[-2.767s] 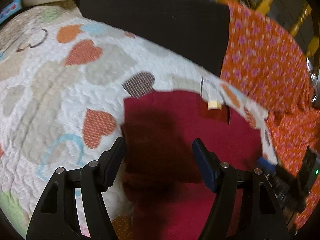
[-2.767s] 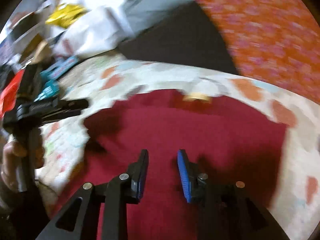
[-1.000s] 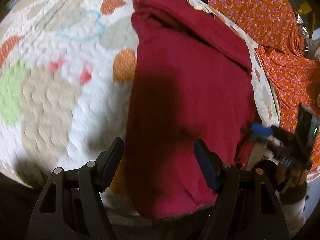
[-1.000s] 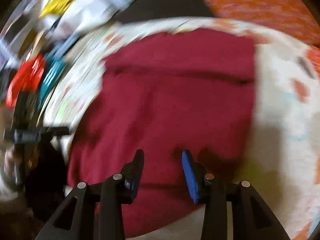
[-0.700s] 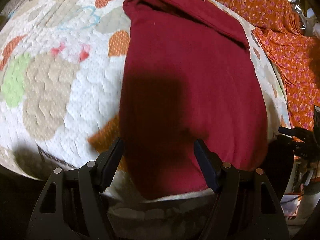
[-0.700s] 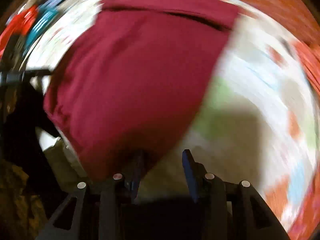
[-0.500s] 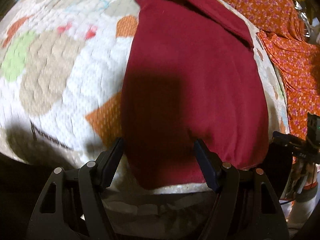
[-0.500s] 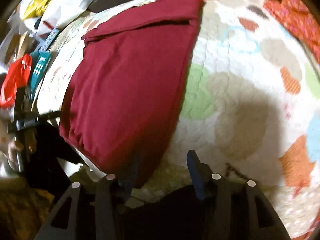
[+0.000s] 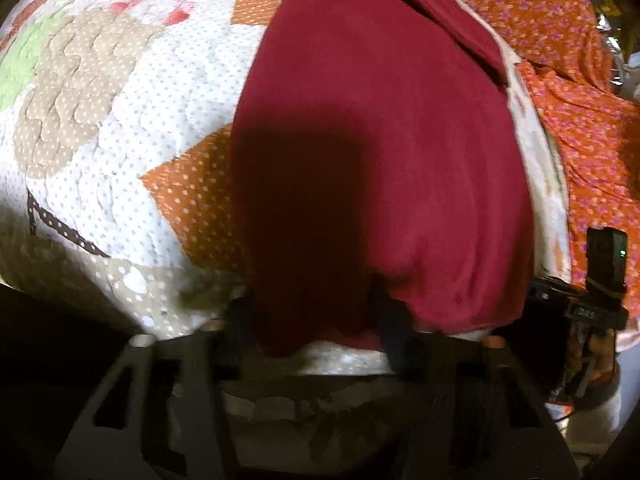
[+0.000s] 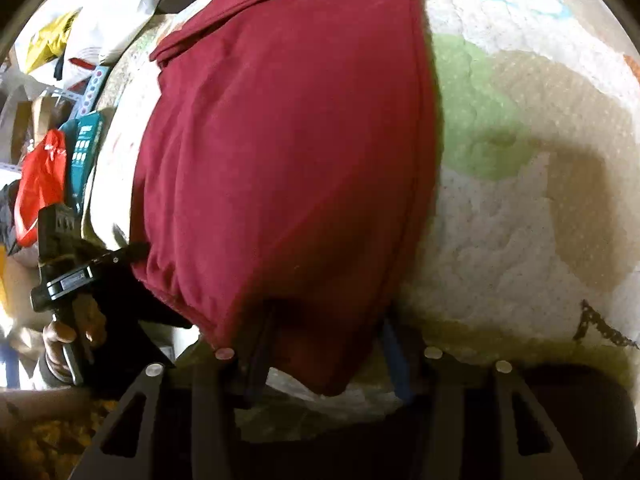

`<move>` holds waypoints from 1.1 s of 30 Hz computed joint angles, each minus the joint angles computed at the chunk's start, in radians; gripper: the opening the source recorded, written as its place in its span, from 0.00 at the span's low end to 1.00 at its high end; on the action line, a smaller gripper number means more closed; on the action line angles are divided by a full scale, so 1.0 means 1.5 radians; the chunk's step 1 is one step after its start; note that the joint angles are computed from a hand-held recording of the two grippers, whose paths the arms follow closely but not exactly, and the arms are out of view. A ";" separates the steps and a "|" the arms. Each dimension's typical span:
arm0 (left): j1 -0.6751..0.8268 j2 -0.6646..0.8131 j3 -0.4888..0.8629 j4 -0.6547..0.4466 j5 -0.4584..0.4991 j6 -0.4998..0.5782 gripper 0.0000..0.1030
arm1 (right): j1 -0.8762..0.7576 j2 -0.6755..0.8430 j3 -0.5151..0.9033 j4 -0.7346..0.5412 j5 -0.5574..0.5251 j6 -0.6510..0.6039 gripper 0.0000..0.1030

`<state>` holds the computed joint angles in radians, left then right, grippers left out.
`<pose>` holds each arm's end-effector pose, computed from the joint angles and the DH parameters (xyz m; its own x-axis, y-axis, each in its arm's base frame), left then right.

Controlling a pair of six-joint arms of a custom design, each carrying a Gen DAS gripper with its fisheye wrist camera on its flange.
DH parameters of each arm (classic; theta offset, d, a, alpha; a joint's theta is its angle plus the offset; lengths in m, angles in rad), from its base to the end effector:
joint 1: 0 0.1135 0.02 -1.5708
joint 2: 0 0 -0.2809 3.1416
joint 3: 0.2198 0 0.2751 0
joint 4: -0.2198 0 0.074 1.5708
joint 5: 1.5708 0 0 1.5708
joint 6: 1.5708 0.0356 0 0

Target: Fold small clothes

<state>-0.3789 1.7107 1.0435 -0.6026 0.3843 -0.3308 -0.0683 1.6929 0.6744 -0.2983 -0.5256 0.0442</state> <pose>0.3099 -0.1378 0.1704 -0.9841 0.0677 -0.1641 0.1338 0.8905 -0.4349 0.2731 -0.0008 0.0938 -0.9677 0.1045 -0.2296 -0.0240 0.8678 0.4963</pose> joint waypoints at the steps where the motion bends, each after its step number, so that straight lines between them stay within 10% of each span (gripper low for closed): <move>1: 0.008 -0.003 0.001 -0.007 0.030 0.004 0.17 | 0.002 -0.003 -0.001 0.004 -0.021 -0.001 0.22; 12: 0.089 0.015 0.230 -0.081 0.127 0.033 0.09 | -0.090 -0.110 0.045 0.114 -0.242 0.070 0.09; 19: 0.097 0.204 0.486 -0.098 0.106 0.004 0.08 | -0.097 0.020 0.233 0.229 -0.214 0.204 0.07; 24: 0.096 0.206 0.499 -0.136 0.151 0.037 0.08 | -0.106 0.120 0.368 0.185 -0.203 0.208 0.07; 27: 0.095 0.177 0.458 -0.182 0.147 0.067 0.27 | -0.113 0.148 0.381 0.190 -0.216 0.207 0.07; 29: 0.105 0.142 0.373 -0.149 0.166 0.014 0.67 | -0.115 0.152 0.373 0.198 -0.224 0.209 0.07; 33: 0.125 0.084 0.215 -0.073 0.219 -0.087 0.77 | -0.120 0.139 0.354 0.199 -0.227 0.194 0.07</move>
